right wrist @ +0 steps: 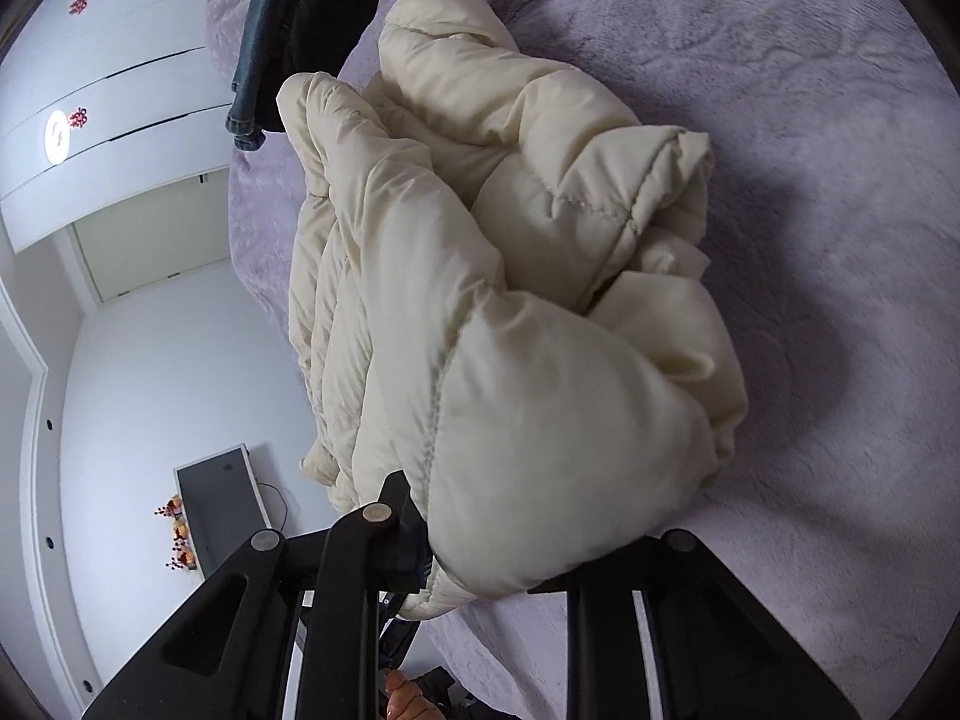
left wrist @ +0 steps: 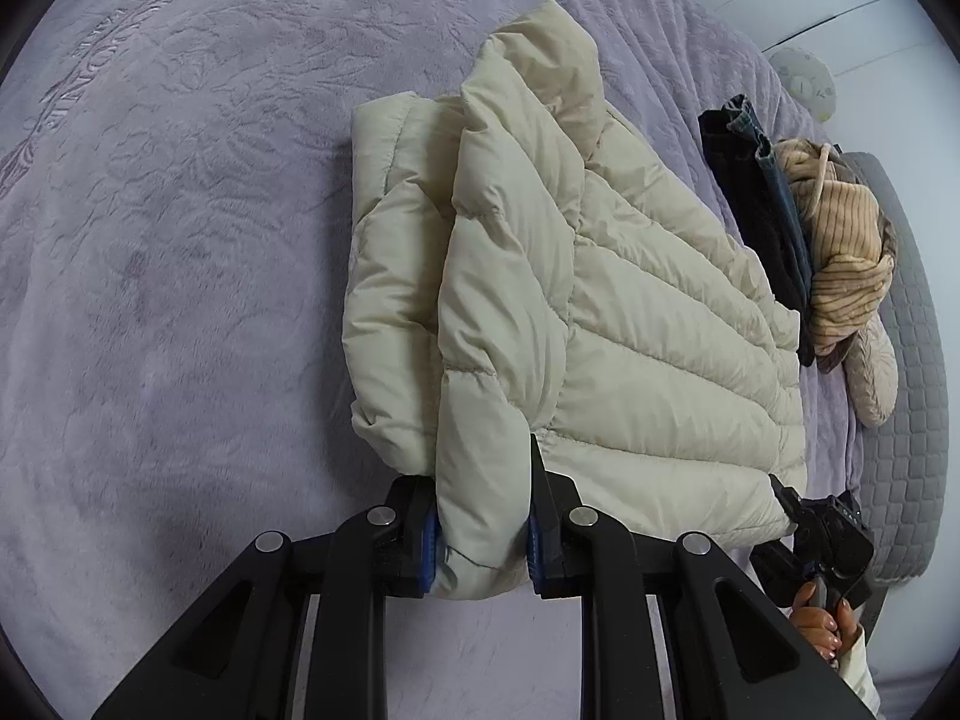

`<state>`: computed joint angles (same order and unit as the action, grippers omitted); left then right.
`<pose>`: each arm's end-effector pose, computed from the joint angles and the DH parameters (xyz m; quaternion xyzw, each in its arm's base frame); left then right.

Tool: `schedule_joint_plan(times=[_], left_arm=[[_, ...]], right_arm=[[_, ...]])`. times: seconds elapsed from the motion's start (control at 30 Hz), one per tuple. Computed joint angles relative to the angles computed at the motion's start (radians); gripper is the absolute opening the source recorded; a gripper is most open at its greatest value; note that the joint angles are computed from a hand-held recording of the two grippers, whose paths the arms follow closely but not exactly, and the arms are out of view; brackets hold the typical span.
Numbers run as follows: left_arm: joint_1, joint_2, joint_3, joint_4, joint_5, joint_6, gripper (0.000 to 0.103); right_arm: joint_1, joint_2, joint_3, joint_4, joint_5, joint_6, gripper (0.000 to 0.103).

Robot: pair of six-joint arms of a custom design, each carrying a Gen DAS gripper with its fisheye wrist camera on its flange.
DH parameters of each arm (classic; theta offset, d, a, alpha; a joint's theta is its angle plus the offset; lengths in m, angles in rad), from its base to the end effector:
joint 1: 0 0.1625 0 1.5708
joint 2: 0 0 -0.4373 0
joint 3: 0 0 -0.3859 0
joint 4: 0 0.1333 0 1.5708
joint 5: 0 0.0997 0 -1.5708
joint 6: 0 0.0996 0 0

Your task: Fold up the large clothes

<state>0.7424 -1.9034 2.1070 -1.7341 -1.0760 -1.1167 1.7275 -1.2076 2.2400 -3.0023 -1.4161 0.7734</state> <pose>-0.1220 -0.3570 0.4062 -0.1344 0.9600 -0.1913 0.1540 0.2223 -0.4542 0.1880 0.2820 0.9358 -0.1427 0.1563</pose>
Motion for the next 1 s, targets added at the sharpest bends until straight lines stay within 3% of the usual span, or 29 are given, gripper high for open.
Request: schedule_joint_plan(times=[0.3, 0.33, 0.37, 0.4, 0.43, 0.53, 0.67, 0.77, 0.83, 0.87, 0.9, 0.93, 1.0], left_arm=[[-0.109, -0.065, 0.021, 0.202, -0.037, -0.142, 0.026], [-0.121, -0.061, 0.009, 0.249, -0.035, -0.165, 0.036], [-0.132, -0.055, -0.006, 0.301, -0.03, -0.191, 0.055], [-0.145, -0.049, -0.021, 0.348, -0.024, -0.215, 0.064], [-0.162, -0.051, -0.032, 0.381, -0.015, -0.233, 0.069], [-0.205, -0.056, -0.069, 0.456, -0.001, -0.256, 0.069], [-0.249, -0.054, -0.126, 0.552, 0.052, -0.272, 0.069], [-0.242, -0.03, -0.159, 0.558, 0.097, -0.245, 0.069], [-0.226, -0.014, -0.173, 0.53, 0.127, -0.205, 0.069], [-0.217, -0.004, -0.176, 0.505, 0.139, -0.181, 0.069], [-0.201, 0.013, -0.178, 0.469, 0.149, -0.148, 0.069], [-0.189, 0.028, -0.179, 0.438, 0.159, -0.117, 0.069], [-0.16, 0.072, -0.178, 0.372, 0.18, -0.053, 0.069]], right_arm=[[0.013, -0.096, 0.078, 0.07, -0.03, 0.01, 0.022], [0.016, -0.1, 0.075, 0.083, -0.035, 0.012, 0.025], [0.005, -0.123, 0.086, 0.109, -0.041, -0.004, 0.026], [0.011, -0.134, 0.08, 0.137, -0.054, -0.009, 0.029], [0.021, -0.133, 0.064, 0.173, -0.072, -0.011, 0.036], [0.056, -0.16, 0.004, 0.349, -0.132, -0.057, 0.06], [0.135, -0.182, -0.101, 0.621, -0.249, -0.142, 0.062], [0.198, -0.188, -0.151, 0.726, -0.303, -0.202, 0.062], [0.237, -0.185, -0.175, 0.745, -0.32, -0.242, 0.055], [0.254, -0.182, -0.184, 0.744, -0.321, -0.266, 0.047], [0.27, -0.176, -0.194, 0.745, -0.321, -0.286, 0.028], [0.282, -0.159, -0.21, 0.741, -0.325, -0.301, 0.019], [0.307, -0.117, -0.245, 0.717, -0.335, -0.344, 0.015]])
